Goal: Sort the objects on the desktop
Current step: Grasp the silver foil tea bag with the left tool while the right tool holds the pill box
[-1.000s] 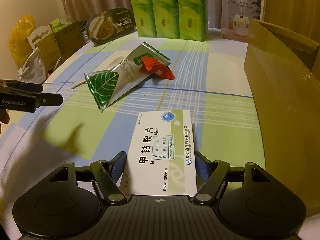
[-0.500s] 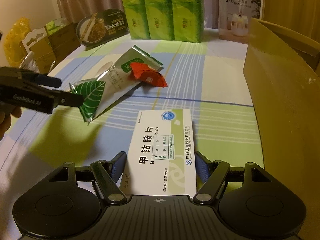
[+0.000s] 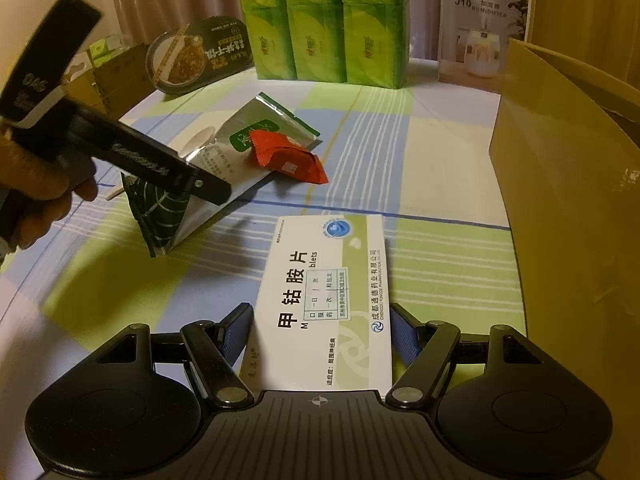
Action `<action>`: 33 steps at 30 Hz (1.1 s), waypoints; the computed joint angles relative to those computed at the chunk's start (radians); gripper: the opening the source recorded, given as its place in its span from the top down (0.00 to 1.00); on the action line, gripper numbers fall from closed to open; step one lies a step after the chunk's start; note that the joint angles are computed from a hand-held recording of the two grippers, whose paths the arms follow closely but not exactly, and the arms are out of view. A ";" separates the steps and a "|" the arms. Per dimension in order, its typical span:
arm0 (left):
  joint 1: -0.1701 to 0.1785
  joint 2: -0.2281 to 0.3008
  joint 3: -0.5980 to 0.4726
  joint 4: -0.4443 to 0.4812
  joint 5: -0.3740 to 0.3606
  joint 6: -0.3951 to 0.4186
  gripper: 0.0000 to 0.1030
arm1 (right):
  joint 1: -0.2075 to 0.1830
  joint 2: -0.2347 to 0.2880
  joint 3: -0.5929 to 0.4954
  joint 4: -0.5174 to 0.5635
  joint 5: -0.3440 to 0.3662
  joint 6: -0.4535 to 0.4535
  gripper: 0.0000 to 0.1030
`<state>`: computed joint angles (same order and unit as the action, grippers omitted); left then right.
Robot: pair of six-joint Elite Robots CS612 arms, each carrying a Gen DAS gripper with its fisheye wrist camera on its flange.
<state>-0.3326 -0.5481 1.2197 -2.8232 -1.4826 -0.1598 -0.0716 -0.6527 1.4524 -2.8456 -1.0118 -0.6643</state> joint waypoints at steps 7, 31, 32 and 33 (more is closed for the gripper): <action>-0.012 0.012 -0.037 0.080 0.056 0.006 0.41 | 0.000 0.003 -0.007 0.007 -0.001 0.001 0.33; -0.183 -0.241 0.404 0.000 0.077 -0.176 0.42 | -0.096 -0.156 0.200 0.167 0.002 -0.231 0.33; -0.183 -0.245 0.407 0.003 0.073 -0.174 0.41 | -0.099 -0.159 0.206 0.169 0.000 -0.235 0.33; -0.183 -0.247 0.407 0.009 0.072 -0.171 0.39 | -0.101 -0.161 0.209 0.171 -0.003 -0.238 0.33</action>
<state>-0.5161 -0.7955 1.6270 -2.8144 -1.4105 -0.3308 -0.1721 -0.8133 1.6612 -2.6744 -1.0143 -0.9027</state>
